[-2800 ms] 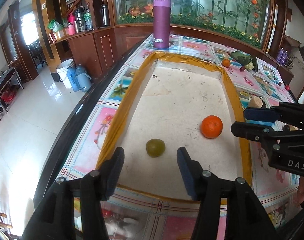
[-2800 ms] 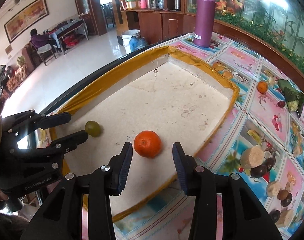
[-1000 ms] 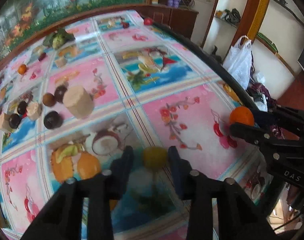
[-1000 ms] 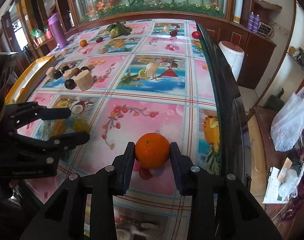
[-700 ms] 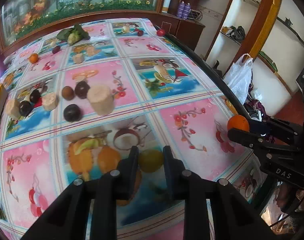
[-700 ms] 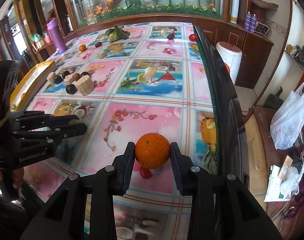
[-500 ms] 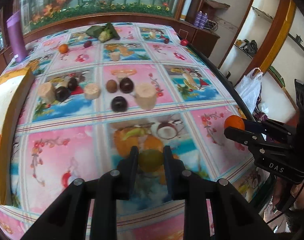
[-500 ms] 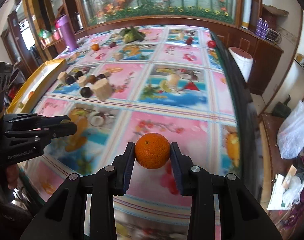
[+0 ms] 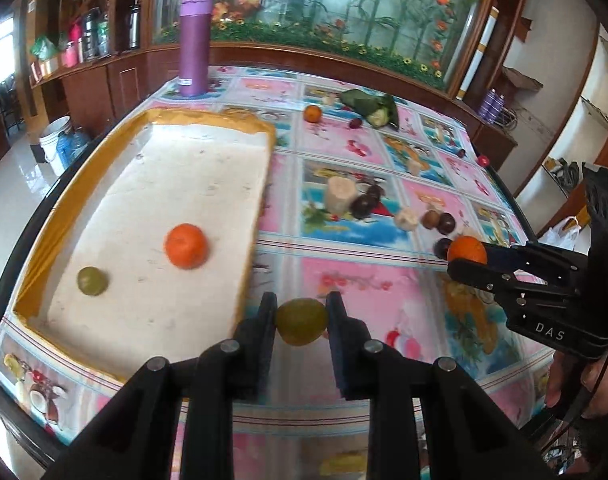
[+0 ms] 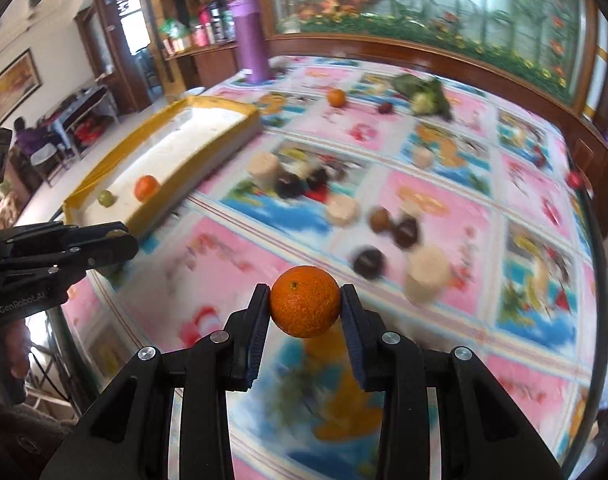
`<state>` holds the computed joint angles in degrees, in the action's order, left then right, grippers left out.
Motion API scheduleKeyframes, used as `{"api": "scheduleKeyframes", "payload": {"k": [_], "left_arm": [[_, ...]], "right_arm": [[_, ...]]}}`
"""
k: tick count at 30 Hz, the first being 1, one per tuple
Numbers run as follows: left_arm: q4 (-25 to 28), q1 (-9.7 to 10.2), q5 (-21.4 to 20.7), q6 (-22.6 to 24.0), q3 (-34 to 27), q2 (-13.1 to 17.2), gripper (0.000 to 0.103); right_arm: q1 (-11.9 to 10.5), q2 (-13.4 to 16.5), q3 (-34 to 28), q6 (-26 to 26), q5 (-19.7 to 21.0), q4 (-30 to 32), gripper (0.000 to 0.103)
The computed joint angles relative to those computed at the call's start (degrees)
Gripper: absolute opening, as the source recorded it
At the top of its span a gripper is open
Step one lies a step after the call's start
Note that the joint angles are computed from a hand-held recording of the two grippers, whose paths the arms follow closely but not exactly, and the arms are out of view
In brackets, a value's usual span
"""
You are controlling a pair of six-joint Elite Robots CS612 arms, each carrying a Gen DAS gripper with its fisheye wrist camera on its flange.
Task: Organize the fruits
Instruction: 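Lower both fruits into the foam tray and open both grippers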
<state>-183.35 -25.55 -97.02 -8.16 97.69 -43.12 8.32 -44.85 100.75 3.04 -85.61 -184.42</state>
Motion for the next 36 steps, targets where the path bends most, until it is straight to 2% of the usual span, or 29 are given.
{"api": "scheduleKeyframes", "payload": {"k": [6,13,17,23,36], "left_arm": [[2.1,3.22,2.2,-0.9,-3.1,1.5,0.027],[6.6,5.99,3.9,-1.9,-9.5,4.4,0.027],[9.8,6.56,4.7,-0.8,-12.8,6.0,0.027],[14.0,6.89,4.4,1.0,-16.0,7.6,0.027],[18.7,7.06,3.9,3.3,-17.9,8.4,0.028]], "right_arm": [[2.2,3.5,-9.2,-2.6,1.9,5.2,0.034],[4.1,8.5,-20.8,-4.1,3.5,11.7,0.034],[5.0,11.6,-26.7,-5.4,2.5,16.0,0.034],[5.5,14.7,-32.3,-6.1,1.6,22.2,0.034],[6.1,16.5,-35.2,-7.3,-0.2,25.9,0.034]]}}
